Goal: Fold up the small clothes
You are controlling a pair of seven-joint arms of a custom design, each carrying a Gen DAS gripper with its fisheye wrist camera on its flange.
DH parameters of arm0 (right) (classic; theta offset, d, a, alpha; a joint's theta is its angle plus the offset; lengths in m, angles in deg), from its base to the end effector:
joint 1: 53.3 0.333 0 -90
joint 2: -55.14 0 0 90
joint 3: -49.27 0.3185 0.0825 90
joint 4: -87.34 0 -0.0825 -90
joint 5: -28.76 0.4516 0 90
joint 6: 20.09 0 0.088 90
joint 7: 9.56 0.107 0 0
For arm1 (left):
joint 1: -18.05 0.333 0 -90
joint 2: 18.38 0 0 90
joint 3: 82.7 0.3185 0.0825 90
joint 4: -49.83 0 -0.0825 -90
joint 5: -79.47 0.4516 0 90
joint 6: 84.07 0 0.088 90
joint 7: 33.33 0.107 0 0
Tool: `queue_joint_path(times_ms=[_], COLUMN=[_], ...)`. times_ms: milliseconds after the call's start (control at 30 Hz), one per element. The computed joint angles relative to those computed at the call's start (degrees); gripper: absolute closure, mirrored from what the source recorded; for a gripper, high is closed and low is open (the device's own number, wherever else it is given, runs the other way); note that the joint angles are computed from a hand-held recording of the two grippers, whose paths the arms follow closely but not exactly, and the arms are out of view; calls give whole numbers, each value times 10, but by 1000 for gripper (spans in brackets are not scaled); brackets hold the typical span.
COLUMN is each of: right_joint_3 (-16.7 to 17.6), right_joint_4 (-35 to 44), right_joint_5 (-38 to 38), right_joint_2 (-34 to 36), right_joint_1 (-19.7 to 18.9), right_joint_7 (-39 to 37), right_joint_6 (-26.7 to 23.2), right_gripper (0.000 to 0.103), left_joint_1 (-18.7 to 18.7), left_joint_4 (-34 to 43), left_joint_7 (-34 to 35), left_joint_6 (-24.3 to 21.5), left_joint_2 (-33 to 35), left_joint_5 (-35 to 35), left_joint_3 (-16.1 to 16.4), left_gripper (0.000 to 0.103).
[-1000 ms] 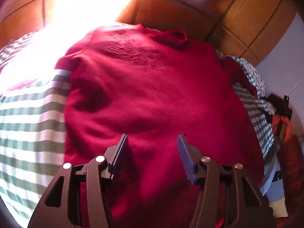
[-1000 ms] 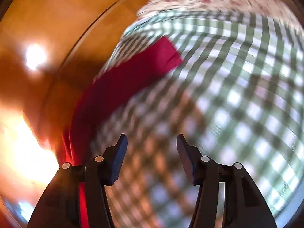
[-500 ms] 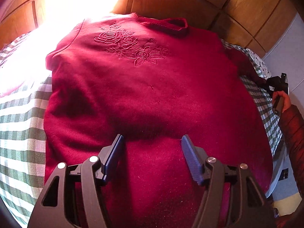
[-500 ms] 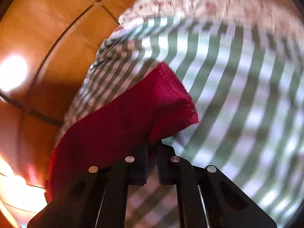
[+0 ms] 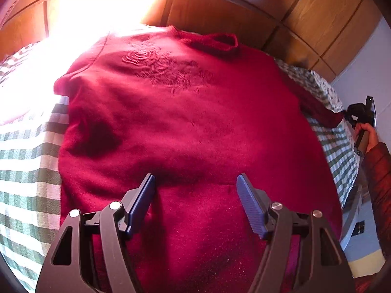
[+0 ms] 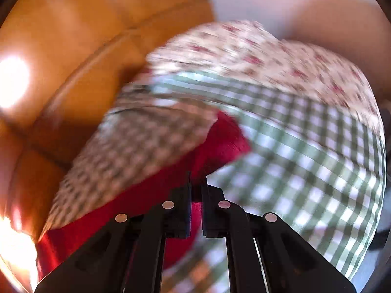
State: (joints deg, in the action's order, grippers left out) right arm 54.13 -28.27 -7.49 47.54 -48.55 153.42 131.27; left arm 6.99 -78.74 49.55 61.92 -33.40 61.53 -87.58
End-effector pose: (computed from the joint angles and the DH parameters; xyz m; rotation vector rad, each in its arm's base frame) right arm 0.6189 0.1226 0.5758 -1.0396 2.1210 -0.6960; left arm 0.5540 -0.1564 0.5130 -2.0938 1.9877 -0.8796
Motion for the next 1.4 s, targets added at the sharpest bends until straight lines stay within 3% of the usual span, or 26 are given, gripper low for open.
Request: queue_joint_path(times_ms=[133, 300, 433, 567, 633, 667, 700, 867, 1000, 1200, 1333, 1400], right_joint_3=[14, 31, 67, 135, 139, 135, 123, 72, 22, 16, 20, 21], right_joint_4=[60, 172, 273, 368, 386, 376, 347, 205, 64, -119, -145, -136], right_joint_5=[34, 137, 230, 351, 374, 383, 386, 437, 409, 441, 480, 496], right_joint_2=[38, 128, 208, 285, 297, 291, 273, 174, 81, -37, -52, -39], right_joint_1=[40, 115, 158, 166, 177, 182, 188, 193, 196, 152, 150, 152], right_joint_7=[-87, -253, -397, -584, -618, -620, -608, -577, -496, -446, -463, -478], right_joint_6=[41, 74, 63, 17, 8, 25, 61, 117, 131, 151, 158, 162], right_gripper=[98, 98, 98, 97, 72, 33, 23, 23, 23, 23, 23, 23], left_joint_1=[0, 1, 1, -1, 1, 2, 4, 15, 30, 65, 89, 98], left_joint_4=[-9, -16, -22, -20, -17, -16, -14, 10, 57, 160, 230, 257], left_joint_7=[2, 2, 7, 16, 20, 21, 21, 29, 30, 13, -19, -28], left_joint_6=[15, 29, 43, 53, 56, 57, 58, 60, 52, 27, 13, 9], left_joint_2=[-10, -20, -25, -23, -19, -17, -14, 14, 58, 152, 217, 241], left_joint_5=[-20, -37, -60, -89, -103, -108, -112, -135, -142, -121, -106, -98], left_joint_3=[8, 19, 30, 42, 46, 47, 48, 47, 38, 5, -20, -32], left_gripper=[33, 33, 33, 33, 33, 33, 33, 36, 44, 46, 47, 56])
